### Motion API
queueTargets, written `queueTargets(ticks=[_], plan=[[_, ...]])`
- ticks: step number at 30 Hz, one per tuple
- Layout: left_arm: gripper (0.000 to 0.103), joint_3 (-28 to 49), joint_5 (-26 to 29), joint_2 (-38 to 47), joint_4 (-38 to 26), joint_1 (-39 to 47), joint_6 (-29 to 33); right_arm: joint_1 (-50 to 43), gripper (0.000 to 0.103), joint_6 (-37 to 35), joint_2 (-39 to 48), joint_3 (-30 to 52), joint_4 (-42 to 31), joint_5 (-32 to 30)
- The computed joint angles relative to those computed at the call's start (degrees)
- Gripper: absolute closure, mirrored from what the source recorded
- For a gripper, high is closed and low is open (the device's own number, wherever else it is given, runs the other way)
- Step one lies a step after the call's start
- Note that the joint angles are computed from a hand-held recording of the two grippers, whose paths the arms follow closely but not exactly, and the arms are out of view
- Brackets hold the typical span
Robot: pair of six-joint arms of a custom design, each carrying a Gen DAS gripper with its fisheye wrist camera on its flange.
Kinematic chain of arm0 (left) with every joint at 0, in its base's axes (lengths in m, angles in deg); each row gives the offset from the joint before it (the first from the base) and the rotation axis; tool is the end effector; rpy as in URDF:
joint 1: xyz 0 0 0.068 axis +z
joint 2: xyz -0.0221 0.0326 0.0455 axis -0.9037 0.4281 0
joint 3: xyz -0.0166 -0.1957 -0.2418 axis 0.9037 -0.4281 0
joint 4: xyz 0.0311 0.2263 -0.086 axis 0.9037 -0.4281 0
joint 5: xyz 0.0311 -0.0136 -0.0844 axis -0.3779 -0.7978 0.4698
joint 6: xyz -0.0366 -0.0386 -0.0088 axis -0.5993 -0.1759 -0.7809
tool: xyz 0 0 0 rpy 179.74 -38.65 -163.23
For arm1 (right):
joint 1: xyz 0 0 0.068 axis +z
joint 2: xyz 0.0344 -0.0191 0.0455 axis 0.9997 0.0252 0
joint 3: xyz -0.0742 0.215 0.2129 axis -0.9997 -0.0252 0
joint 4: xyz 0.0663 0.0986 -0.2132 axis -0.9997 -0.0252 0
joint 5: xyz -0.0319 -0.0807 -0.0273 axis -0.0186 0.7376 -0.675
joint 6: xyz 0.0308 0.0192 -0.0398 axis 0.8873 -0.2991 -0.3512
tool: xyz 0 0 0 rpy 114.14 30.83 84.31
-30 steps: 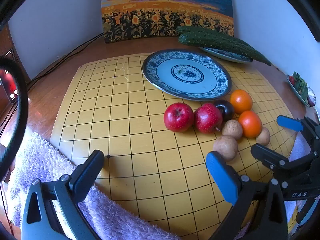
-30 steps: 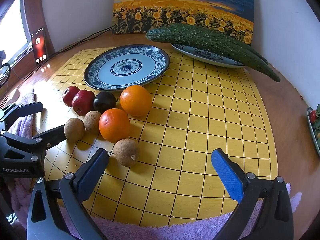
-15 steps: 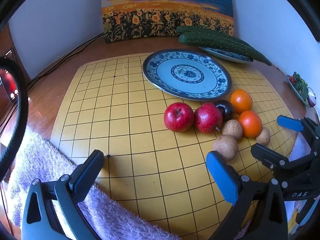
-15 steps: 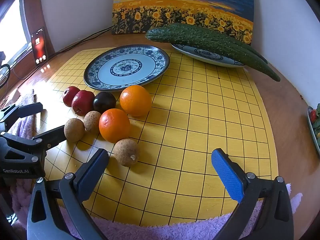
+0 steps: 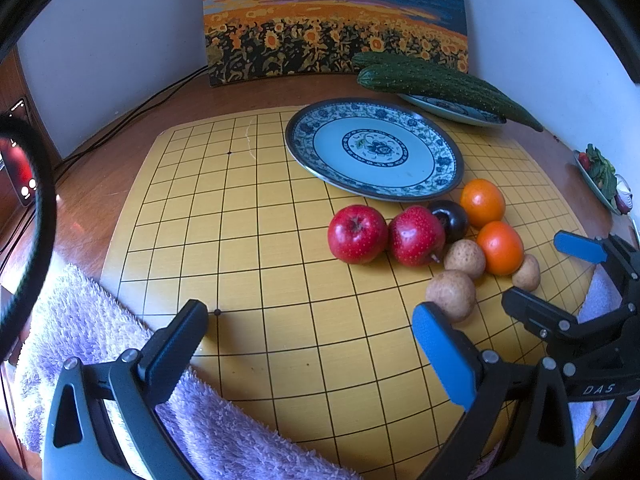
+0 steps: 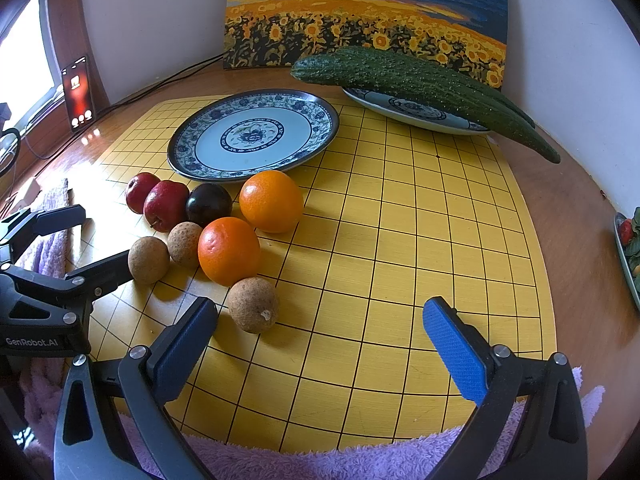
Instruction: Organize fruits
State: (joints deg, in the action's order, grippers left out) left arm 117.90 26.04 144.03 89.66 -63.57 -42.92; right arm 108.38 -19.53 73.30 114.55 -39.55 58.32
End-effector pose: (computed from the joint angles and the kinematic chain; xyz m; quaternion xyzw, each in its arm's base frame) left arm 0.2482 0.0057 0.1549 -0.0304 0.9518 0.0121 0.3051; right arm 0.2869 0.1055 0.0796 -0.2220 0.8994 0.0695 0.3702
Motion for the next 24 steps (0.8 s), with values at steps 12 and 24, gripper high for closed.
queueTargets(ticks=[12,24], plan=[[0.0,-0.1,-0.1,0.0,0.1,-0.1,-0.1,0.1,0.0,0.0,-0.1,0.2,-0.3,0.1],[0.006,2.4,0.9,-0.1,-3.7,1.2,-0.2,1.1,0.014,0.4,-0.7,-1.7,1.4,0.4]])
